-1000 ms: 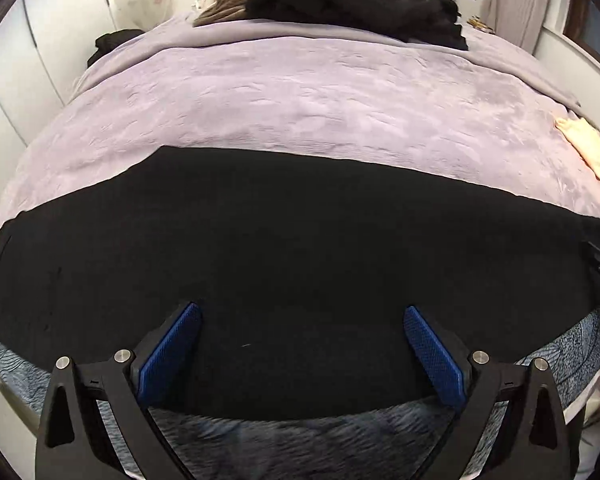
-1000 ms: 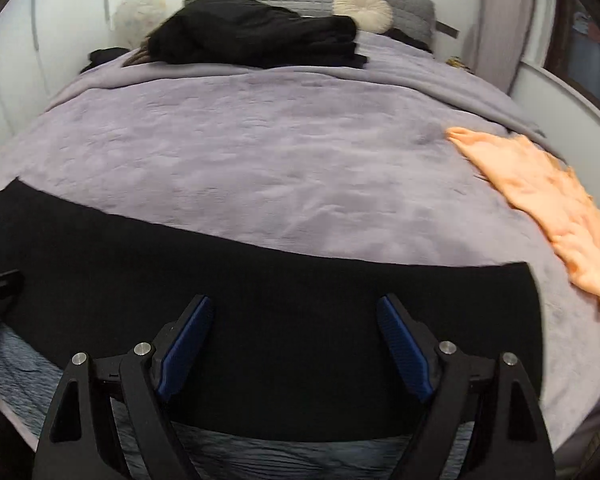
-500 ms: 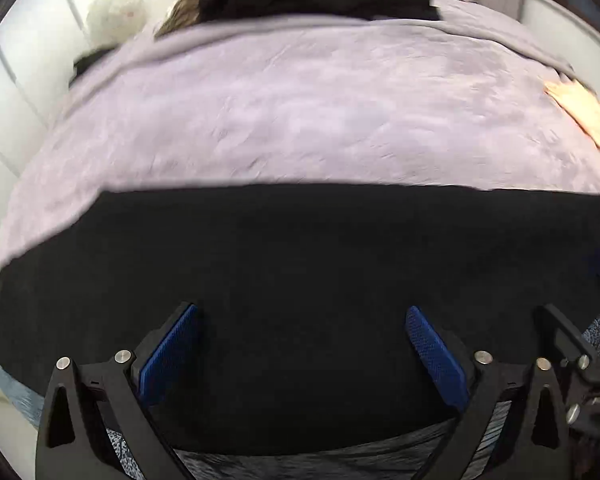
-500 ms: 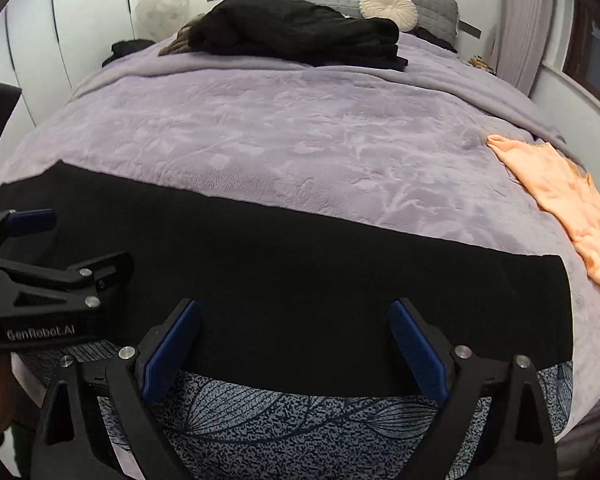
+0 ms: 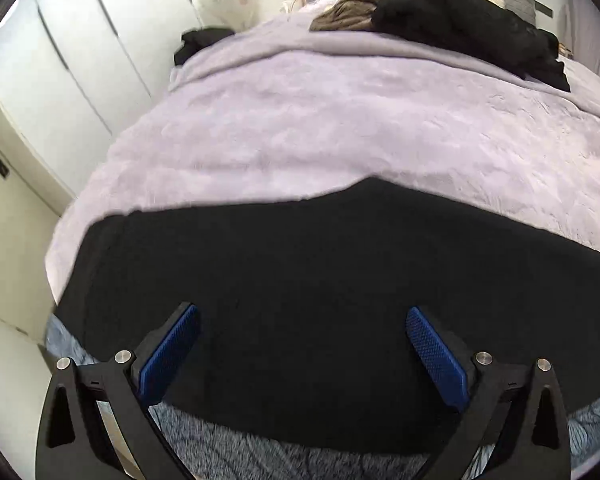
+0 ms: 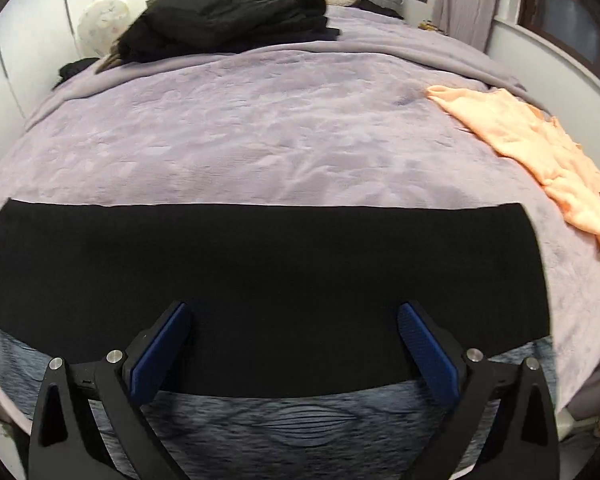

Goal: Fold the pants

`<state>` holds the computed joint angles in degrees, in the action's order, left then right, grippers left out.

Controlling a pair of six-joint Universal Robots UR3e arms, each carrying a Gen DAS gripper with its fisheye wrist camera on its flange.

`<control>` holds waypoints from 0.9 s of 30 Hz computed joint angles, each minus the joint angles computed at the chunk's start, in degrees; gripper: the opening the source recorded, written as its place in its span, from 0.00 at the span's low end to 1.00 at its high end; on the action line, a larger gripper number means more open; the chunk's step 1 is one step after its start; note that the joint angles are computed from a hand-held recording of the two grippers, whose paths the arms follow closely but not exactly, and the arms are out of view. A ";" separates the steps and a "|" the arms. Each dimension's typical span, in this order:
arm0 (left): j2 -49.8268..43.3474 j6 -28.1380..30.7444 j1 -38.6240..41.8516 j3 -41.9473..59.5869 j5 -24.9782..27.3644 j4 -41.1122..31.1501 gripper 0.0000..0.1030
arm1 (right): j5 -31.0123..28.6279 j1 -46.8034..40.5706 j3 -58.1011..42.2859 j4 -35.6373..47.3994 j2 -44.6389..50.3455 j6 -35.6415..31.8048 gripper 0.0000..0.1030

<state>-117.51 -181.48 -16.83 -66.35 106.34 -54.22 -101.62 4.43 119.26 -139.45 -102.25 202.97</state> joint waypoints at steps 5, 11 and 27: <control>-4.68 5.24 -2.05 0.52 10.02 4.50 1.00 | -4.88 12.39 -11.16 -2.03 15.79 -2.20 1.00; 1.21 9.51 8.87 -7.78 6.46 7.83 1.00 | -0.70 7.11 -1.39 -8.83 9.52 -3.98 1.00; -6.72 6.27 28.67 10.75 -13.78 -7.90 1.00 | -6.23 10.76 -3.80 -7.96 12.29 -0.03 1.00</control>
